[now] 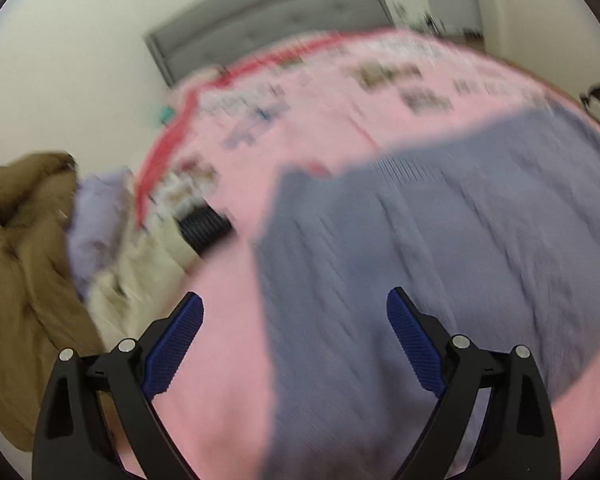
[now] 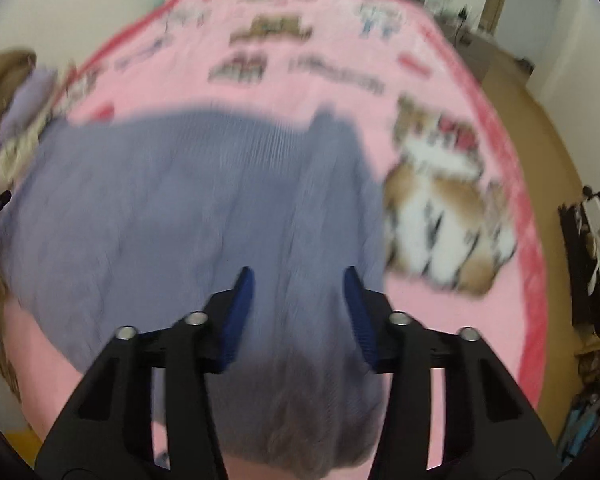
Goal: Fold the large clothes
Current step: 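Open both tools and release the folded cardigan, then grasp the folded cardigan bundle with both tools and lift it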
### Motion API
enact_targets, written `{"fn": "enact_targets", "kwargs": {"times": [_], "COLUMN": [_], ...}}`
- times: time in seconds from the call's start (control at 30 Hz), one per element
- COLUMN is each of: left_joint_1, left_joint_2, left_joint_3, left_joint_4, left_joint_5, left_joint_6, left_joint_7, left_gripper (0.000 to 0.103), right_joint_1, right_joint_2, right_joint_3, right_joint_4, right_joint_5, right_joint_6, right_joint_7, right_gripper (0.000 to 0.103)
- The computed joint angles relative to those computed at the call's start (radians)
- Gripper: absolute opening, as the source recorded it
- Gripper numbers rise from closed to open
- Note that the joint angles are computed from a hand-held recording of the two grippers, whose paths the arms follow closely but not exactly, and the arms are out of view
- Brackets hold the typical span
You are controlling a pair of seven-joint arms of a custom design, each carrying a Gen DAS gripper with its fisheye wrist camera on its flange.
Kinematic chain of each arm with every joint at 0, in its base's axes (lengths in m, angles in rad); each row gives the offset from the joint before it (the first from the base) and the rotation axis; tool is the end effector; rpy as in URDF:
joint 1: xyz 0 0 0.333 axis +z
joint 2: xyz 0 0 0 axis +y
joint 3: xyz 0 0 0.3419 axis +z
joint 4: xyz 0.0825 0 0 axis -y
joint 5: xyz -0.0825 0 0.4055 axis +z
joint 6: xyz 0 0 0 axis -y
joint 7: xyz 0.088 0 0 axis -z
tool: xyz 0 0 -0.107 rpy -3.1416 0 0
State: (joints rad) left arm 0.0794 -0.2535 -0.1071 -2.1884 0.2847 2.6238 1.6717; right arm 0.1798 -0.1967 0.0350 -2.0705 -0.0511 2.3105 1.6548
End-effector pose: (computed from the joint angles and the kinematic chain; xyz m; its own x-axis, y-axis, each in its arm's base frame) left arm 0.5379 -0.0265 0.5888 -0.1988 -0.9168 -0.3464 -0.7375 0.3727 -0.5631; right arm 0.5380 0.1177 0.5824 0.1526 -0.9881 0.0200 -0.8933 -0.1466 -0.4249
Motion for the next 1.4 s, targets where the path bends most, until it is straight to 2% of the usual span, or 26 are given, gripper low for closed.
{"fn": "enact_targets", "kwargs": {"times": [0.07, 0.1, 0.17, 0.23, 0.3, 0.37, 0.4, 0.43, 0.47, 0.5, 0.6, 0.67, 0.73, 0.8, 0.87, 0.97, 1.07, 1.17, 1.23, 1.33, 1.4], "left_joint_1": [-0.009, -0.007, -0.020, -0.029, -0.026, -0.010, -0.003, 0.001, 0.001, 0.002, 0.027, 0.055, 0.078, 0.100, 0.118, 0.122, 0.125, 0.140, 0.150, 0.147, 0.143], "left_joint_2": [0.006, 0.013, 0.031, 0.050, 0.074, 0.080, 0.075, 0.073, 0.081, 0.101, 0.223, 0.301, 0.389, 0.475, 0.523, 0.531, 0.555, 0.572, 0.601, 0.598, 0.589], "left_joint_3": [0.001, 0.002, 0.032, 0.065, 0.089, 0.094, 0.093, 0.101, 0.114, 0.126, 0.139, 0.123, 0.103, 0.081, 0.058, 0.035, 0.026, 0.022, 0.015, 0.003, 0.002], "left_joint_4": [-0.018, -0.022, -0.026, -0.004, 0.054, 0.091, 0.096, 0.112, 0.140, 0.180, 0.355, 0.451, 0.554, 0.662, 0.727, 0.732, 0.752, 0.767, 0.811, 0.831, 0.821], "left_joint_5": [-0.021, -0.022, -0.111, -0.239, -0.355, -0.399, -0.403, -0.428, -0.473, -0.522, -0.627, -0.660, -0.641, -0.635, -0.643, -0.627, -0.627, -0.668, -0.695, -0.672, -0.661], "left_joint_6": [-0.066, -0.073, -0.095, -0.133, -0.227, -0.268, -0.265, -0.264, -0.284, -0.325, -0.516, -0.612, -0.689, -0.805, -0.879, -0.884, -0.922, -0.945, -0.986, -1.013, -1.012], "left_joint_7": [0.014, 0.005, 0.029, 0.056, 0.069, 0.066, 0.068, 0.097, 0.143, 0.188, 0.295, 0.330, 0.347, 0.339, 0.346, 0.374, 0.360, 0.328, 0.305, 0.359, 0.381], "left_gripper": [0.091, 0.091, 0.092, 0.095, 0.095, 0.095, 0.095, 0.094, 0.094, 0.094, 0.094, 0.094, 0.092, 0.092, 0.091, 0.091, 0.091, 0.091, 0.091, 0.091, 0.091], "right_joint_1": [-0.006, -0.004, -0.006, -0.009, -0.007, -0.003, 0.001, 0.002, -0.002, -0.009, -0.014, -0.024, -0.039, -0.056, -0.072, -0.090, -0.109, -0.129, -0.130, -0.128, -0.112], "right_joint_2": [0.016, 0.013, 0.005, 0.019, 0.027, 0.018, -0.001, -0.016, -0.029, -0.028, 0.007, 0.052, 0.104, 0.153, 0.184, 0.222, 0.269, 0.289, 0.290, 0.281, 0.280], "right_joint_3": [0.018, 0.019, 0.023, 0.027, 0.019, -0.006, -0.021, -0.027, -0.027, -0.024, -0.047, -0.058, -0.070, -0.077, -0.078, -0.075, -0.073, -0.070, -0.062, -0.050, -0.042], "right_joint_4": [-0.006, -0.024, -0.051, -0.042, -0.023, -0.004, -0.007, -0.013, -0.015, -0.008, 0.035, 0.078, 0.123, 0.161, 0.177, 0.201, 0.235, 0.256, 0.267, 0.279, 0.282], "right_joint_5": [-0.070, -0.085, -0.130, -0.169, -0.151, -0.051, 0.017, 0.052, 0.057, 0.049, 0.106, 0.145, 0.203, 0.253, 0.287, 0.328, 0.355, 0.439, 0.446, 0.492, 0.469], "right_joint_6": [-0.048, -0.042, -0.020, -0.045, -0.073, -0.078, -0.053, -0.029, -0.006, 0.003, -0.011, -0.048, -0.089, -0.131, -0.141, -0.176, -0.230, -0.265, -0.281, -0.305, -0.291], "right_joint_7": [0.030, 0.030, 0.036, 0.054, 0.058, 0.036, 0.011, -0.006, -0.006, -0.005, -0.063, -0.086, -0.103, -0.120, -0.132, -0.169, -0.193, -0.212, -0.248, -0.329, -0.339], "right_gripper": [0.041, 0.041, 0.042, 0.053, 0.060, 0.062, 0.070, 0.083, 0.092, 0.095, 0.095, 0.095, 0.095, 0.095, 0.095, 0.095, 0.095, 0.096, 0.096, 0.094, 0.094]}}
